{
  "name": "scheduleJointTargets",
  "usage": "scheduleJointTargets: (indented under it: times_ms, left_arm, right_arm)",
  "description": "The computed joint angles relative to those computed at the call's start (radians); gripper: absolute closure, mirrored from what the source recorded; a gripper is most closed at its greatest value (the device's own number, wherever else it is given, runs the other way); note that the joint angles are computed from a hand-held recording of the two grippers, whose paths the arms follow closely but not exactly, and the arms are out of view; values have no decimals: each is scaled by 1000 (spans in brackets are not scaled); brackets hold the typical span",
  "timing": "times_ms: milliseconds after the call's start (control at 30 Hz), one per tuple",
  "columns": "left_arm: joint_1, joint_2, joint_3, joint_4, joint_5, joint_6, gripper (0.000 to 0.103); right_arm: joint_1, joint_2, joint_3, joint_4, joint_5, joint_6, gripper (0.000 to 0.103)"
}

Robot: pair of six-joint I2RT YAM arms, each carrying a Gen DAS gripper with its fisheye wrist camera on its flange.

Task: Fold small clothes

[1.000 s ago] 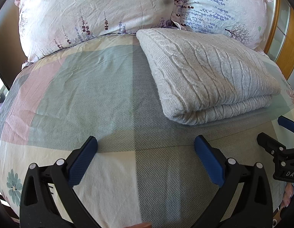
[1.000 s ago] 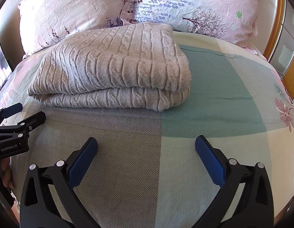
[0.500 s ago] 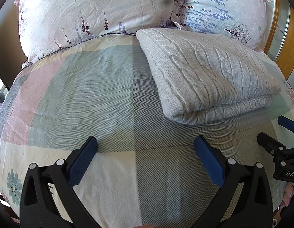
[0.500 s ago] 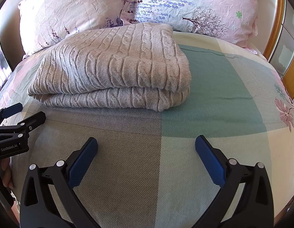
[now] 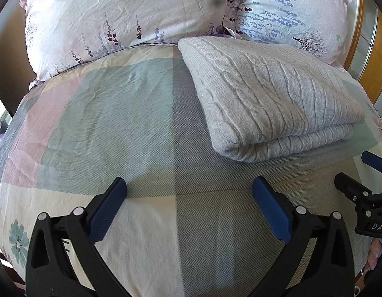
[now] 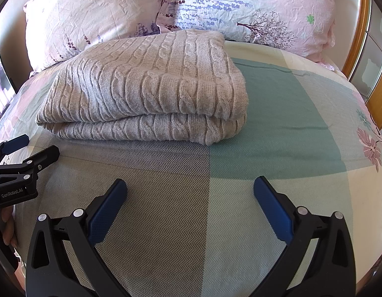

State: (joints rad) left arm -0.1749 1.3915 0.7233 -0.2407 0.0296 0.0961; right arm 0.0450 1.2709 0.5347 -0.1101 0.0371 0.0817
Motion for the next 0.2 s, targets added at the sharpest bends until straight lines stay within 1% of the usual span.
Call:
scheduleJointTargets:
  times_ms: [200]
  left_arm:
    - [1,-1,0,-1,0,0,2]
  right_arm:
    - [1,1,0,1,0,1,1]
